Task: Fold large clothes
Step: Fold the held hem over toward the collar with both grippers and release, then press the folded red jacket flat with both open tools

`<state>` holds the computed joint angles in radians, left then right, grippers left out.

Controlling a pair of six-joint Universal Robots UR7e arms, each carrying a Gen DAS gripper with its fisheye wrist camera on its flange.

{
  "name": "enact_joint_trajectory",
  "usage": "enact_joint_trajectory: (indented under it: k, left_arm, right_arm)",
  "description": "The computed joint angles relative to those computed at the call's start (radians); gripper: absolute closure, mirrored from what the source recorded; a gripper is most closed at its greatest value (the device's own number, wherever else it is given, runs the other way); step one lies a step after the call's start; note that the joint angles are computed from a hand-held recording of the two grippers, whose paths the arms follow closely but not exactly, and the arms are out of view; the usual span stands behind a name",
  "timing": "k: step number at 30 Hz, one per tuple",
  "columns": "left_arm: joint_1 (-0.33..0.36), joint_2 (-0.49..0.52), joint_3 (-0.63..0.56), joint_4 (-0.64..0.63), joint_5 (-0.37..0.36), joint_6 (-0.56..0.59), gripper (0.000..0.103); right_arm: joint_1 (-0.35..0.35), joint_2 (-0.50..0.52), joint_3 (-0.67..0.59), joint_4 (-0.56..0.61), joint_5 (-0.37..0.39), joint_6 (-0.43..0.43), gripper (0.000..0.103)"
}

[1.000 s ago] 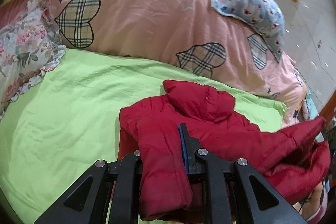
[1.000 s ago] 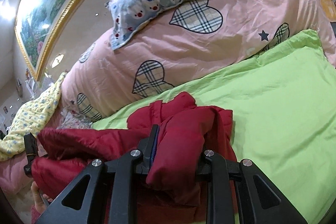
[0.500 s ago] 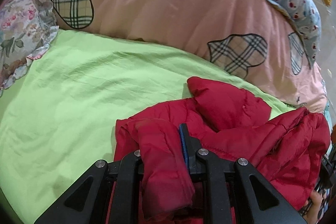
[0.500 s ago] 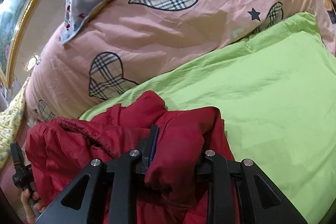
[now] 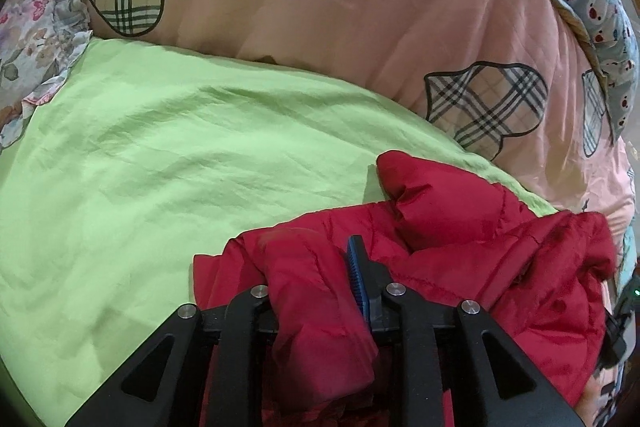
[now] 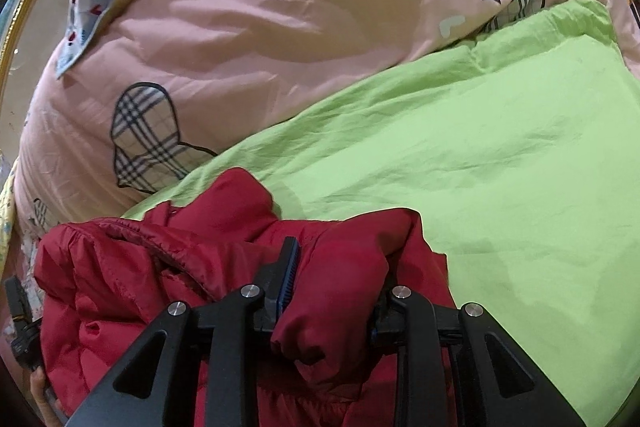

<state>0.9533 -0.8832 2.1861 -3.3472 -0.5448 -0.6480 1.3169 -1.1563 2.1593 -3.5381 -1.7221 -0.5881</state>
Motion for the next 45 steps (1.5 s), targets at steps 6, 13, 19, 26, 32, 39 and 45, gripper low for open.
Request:
enact_joint_trajectory:
  k: [6,13,19,26,32,39,45]
  left_arm:
    - [-0.098,-0.062,0.081,0.025,0.051,-0.033,0.063]
    - [-0.263,-0.083,0.175,0.05,0.116,-0.104,0.044]
    - [-0.303,-0.01,0.153,0.103,0.009,-0.094,0.043]
    - [-0.218,0.102,0.052,0.252,0.027,-0.119,0.043]
    - [-0.191,0.124,0.043,0.216,0.047,-0.098,0.046]
    - [-0.176,0.13,0.009,0.251,0.046,-0.105,0.046]
    - [-0.169,0.132,-0.007,0.236,0.05,-0.102,0.049]
  right_arm:
    - [0.01,0.043,-0.041,-0.007,-0.042,0.016,0.077]
    - [0.017,0.066,-0.066,-0.005,-0.072,0.033,0.077]
    - [0.031,0.082,-0.083,-0.005,-0.108,0.044,0.076]
    - [0.045,0.04,-0.047,0.001,-0.1,0.051,0.065]
    - [0.058,-0.076,0.073,-0.035,-0.02,-0.007,0.039]
    - [0.064,-0.178,0.195,0.075,0.028,-0.106,0.034]
    - [0.095,-0.083,0.176,0.098,-0.09,-0.178,0.034]
